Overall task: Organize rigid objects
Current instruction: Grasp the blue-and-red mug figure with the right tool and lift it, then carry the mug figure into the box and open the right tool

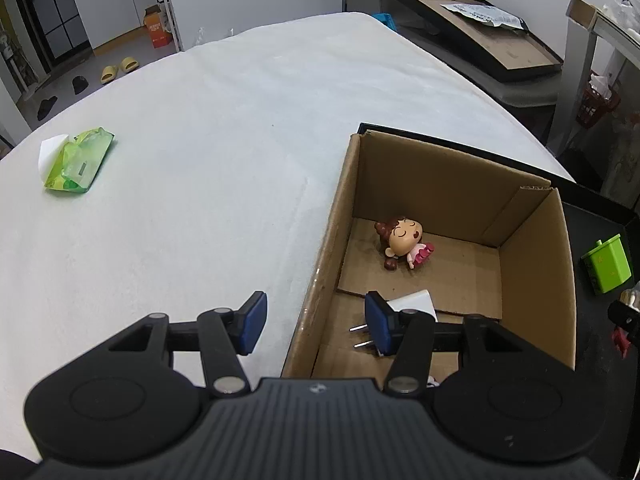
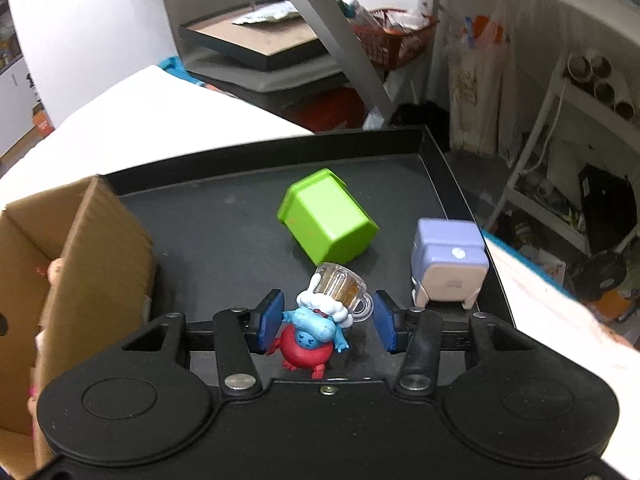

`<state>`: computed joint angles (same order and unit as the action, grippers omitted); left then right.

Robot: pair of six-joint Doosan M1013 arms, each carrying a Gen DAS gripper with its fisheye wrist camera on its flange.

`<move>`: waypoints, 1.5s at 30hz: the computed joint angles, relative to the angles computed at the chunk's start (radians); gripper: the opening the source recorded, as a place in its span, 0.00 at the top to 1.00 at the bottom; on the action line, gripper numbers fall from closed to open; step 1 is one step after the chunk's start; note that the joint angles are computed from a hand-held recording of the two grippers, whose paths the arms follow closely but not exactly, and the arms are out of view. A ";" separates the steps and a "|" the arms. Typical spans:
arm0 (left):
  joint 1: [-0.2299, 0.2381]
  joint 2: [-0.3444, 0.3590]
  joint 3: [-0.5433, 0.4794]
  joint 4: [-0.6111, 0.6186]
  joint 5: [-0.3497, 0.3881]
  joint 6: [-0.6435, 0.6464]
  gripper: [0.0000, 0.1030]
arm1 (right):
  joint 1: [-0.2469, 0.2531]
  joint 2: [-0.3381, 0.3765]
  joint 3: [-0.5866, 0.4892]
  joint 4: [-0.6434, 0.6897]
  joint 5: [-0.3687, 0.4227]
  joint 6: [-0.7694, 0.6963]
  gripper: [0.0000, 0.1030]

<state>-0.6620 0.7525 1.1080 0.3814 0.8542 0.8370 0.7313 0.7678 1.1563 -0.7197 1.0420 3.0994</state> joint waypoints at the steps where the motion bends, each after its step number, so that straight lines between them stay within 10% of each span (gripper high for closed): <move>1: 0.001 0.000 0.000 0.001 0.002 -0.002 0.49 | 0.001 -0.001 -0.004 -0.003 0.001 -0.001 0.54; 16: 0.027 -0.028 0.051 -0.062 -0.086 0.004 0.50 | 0.028 0.014 -0.106 -0.057 0.019 -0.047 0.54; 32: 0.067 -0.038 0.077 -0.283 -0.165 0.134 0.87 | 0.052 0.102 -0.309 -0.061 0.058 -0.208 0.54; 45: 0.087 -0.044 0.088 -0.394 -0.184 0.195 0.87 | 0.062 0.203 -0.496 -0.005 0.129 -0.356 0.54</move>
